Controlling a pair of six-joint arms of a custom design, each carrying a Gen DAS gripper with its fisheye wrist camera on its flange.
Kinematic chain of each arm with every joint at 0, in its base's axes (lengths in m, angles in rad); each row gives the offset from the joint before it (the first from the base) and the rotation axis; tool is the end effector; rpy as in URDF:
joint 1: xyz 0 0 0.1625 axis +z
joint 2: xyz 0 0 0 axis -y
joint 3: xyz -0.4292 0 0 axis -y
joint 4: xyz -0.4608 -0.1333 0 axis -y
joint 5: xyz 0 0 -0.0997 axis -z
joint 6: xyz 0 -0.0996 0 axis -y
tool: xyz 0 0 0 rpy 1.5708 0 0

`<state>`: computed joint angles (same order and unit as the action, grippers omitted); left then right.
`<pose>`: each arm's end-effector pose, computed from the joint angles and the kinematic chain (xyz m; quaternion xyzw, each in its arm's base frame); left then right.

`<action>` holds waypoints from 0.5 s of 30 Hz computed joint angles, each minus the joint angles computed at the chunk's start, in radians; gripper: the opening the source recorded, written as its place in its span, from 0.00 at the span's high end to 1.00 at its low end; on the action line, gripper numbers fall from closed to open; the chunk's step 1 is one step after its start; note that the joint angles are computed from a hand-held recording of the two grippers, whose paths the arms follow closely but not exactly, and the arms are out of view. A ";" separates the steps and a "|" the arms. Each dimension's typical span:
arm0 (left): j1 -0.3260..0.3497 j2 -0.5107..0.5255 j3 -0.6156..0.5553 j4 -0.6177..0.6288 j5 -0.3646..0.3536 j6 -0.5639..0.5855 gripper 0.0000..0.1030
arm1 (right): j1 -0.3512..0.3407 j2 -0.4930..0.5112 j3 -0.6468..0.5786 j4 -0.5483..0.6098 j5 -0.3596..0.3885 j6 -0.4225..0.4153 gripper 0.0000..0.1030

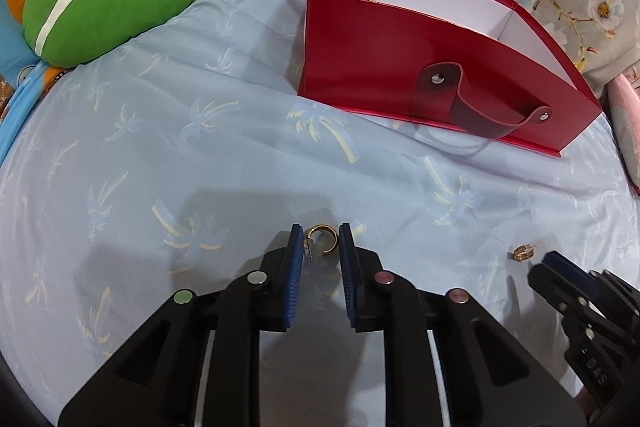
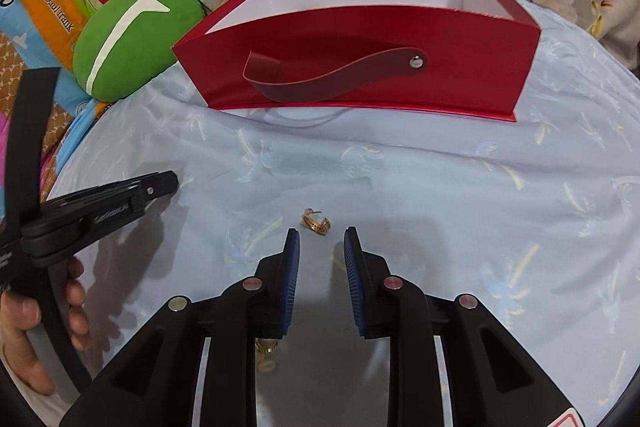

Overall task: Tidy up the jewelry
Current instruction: 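Grasp a gold hoop earring with the right gripper while the left gripper grasps another gold hoop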

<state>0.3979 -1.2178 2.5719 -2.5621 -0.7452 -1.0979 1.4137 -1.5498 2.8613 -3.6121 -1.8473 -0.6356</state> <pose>-0.2119 -0.3131 0.0167 0.1061 0.8976 -0.2881 0.3163 0.0633 -0.2787 0.1413 0.1715 -0.9105 0.2764 0.2552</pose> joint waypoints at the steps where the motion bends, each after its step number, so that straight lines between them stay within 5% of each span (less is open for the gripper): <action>1: -0.003 -0.008 0.005 0.002 -0.002 -0.004 0.83 | 0.004 0.028 -0.008 -0.021 -0.007 0.001 0.78; 15: -0.051 -0.082 0.042 0.054 -0.009 -0.045 0.83 | 0.025 0.067 -0.019 -0.061 -0.009 -0.001 0.86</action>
